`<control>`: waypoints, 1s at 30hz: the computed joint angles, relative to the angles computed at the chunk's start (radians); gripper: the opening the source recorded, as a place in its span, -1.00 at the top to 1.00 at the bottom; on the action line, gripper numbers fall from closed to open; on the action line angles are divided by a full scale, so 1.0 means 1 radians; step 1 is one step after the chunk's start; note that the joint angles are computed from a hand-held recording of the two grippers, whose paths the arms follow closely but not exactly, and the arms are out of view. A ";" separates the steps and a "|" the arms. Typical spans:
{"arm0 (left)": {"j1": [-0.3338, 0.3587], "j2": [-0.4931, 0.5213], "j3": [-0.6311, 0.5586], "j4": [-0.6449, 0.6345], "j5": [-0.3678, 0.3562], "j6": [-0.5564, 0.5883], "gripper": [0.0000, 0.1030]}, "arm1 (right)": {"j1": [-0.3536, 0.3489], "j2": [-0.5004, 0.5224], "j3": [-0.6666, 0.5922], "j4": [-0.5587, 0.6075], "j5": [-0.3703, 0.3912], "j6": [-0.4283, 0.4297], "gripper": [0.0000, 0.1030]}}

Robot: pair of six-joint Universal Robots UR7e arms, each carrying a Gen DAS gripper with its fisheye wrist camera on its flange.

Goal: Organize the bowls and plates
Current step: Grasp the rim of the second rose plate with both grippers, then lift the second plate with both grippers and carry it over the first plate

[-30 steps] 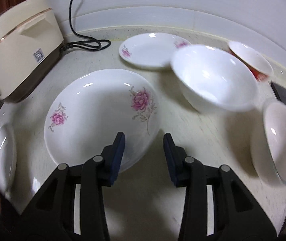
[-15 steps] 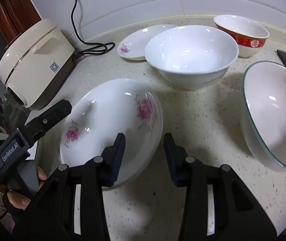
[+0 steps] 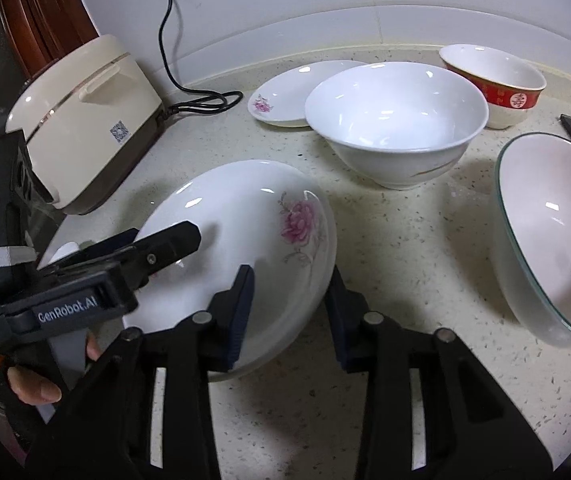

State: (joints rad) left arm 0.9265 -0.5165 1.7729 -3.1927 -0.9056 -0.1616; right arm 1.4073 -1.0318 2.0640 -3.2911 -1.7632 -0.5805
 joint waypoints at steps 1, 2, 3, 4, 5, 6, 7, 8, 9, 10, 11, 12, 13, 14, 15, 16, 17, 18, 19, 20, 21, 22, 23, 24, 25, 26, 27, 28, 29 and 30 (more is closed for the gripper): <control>-0.002 -0.003 -0.001 0.012 0.010 -0.001 -0.99 | -0.001 -0.001 0.000 0.001 0.000 -0.002 0.32; -0.005 -0.002 -0.004 0.024 0.021 -0.002 -0.98 | -0.001 -0.001 -0.001 0.007 0.003 -0.002 0.32; -0.009 -0.007 0.002 0.030 0.032 -0.005 -0.96 | -0.001 -0.002 -0.001 0.008 0.003 -0.001 0.31; -0.012 -0.004 -0.002 0.039 0.046 -0.006 -0.94 | -0.002 -0.003 -0.002 0.013 0.008 0.004 0.31; -0.016 -0.003 -0.002 0.048 0.060 -0.009 -0.90 | -0.003 -0.005 -0.003 0.016 0.009 0.011 0.35; -0.019 0.001 -0.007 0.058 0.079 -0.013 -0.87 | -0.005 -0.007 -0.004 0.020 0.011 0.019 0.37; -0.023 0.005 -0.011 0.067 0.098 -0.018 -0.81 | -0.008 -0.012 -0.003 0.026 0.017 0.025 0.37; -0.026 0.005 -0.008 0.068 0.111 -0.022 -0.71 | -0.010 -0.016 -0.003 0.034 0.020 0.031 0.37; -0.030 0.008 -0.008 0.066 0.131 -0.027 -0.64 | -0.013 -0.021 -0.001 0.038 0.021 0.033 0.38; -0.032 0.010 -0.002 0.044 0.143 -0.025 -0.33 | -0.013 -0.024 0.002 0.042 0.022 0.032 0.38; -0.032 0.006 0.008 0.020 0.128 -0.017 0.16 | -0.013 -0.028 0.006 0.046 0.021 0.027 0.43; -0.024 -0.002 0.019 -0.009 0.081 0.001 0.32 | -0.012 -0.029 0.008 0.047 0.017 0.023 0.52; -0.019 -0.006 0.022 -0.015 0.070 -0.005 0.37 | -0.013 -0.029 0.009 0.044 0.020 0.023 0.53; -0.016 -0.008 0.022 -0.018 0.065 -0.006 0.40 | -0.013 -0.028 0.009 0.044 0.020 0.025 0.53; -0.013 -0.010 0.023 -0.021 0.056 -0.002 0.40 | -0.013 -0.028 0.008 0.043 0.021 0.027 0.54; -0.008 -0.012 0.024 -0.025 0.039 -0.001 0.46 | -0.014 -0.028 0.009 0.037 0.020 0.034 0.55; 0.000 -0.017 0.027 -0.034 0.011 0.003 0.54 | -0.014 -0.027 0.008 0.032 0.016 0.041 0.57; 0.010 -0.025 0.034 -0.043 -0.026 0.005 0.57 | -0.021 -0.032 0.007 0.034 0.022 0.063 0.60; 0.013 -0.028 0.039 -0.047 -0.043 0.007 0.58 | -0.029 -0.039 0.004 0.050 0.038 0.083 0.61; 0.012 -0.030 0.043 -0.049 -0.050 0.011 0.58 | -0.036 -0.046 0.001 0.067 0.053 0.095 0.63; 0.010 -0.030 0.047 -0.055 -0.051 0.016 0.58 | -0.043 -0.053 -0.001 0.084 0.068 0.104 0.63; 0.005 -0.028 0.051 -0.069 -0.048 0.024 0.58 | -0.045 -0.055 0.002 0.083 0.073 0.106 0.63; -0.001 -0.027 0.056 -0.081 -0.042 0.027 0.58 | -0.045 -0.056 0.005 0.076 0.075 0.101 0.63; -0.005 -0.024 0.060 -0.102 -0.034 0.037 0.58 | -0.044 -0.057 0.008 0.070 0.076 0.095 0.63; -0.009 -0.022 0.066 -0.122 -0.030 0.042 0.58 | -0.041 -0.056 0.013 0.058 0.074 0.085 0.63; -0.010 -0.023 0.070 -0.138 -0.030 0.048 0.58 | -0.039 -0.056 0.017 0.048 0.075 0.078 0.63; -0.012 -0.023 0.075 -0.155 -0.031 0.054 0.58 | -0.039 -0.056 0.021 0.040 0.077 0.074 0.63; -0.012 -0.026 0.083 -0.166 -0.035 0.057 0.58 | -0.039 -0.057 0.024 0.035 0.082 0.071 0.63; -0.011 -0.028 0.088 -0.178 -0.043 0.059 0.58 | -0.041 -0.060 0.028 0.026 0.093 0.068 0.63; -0.010 -0.030 0.092 -0.187 -0.049 0.060 0.58 | -0.045 -0.063 0.032 0.023 0.103 0.064 0.63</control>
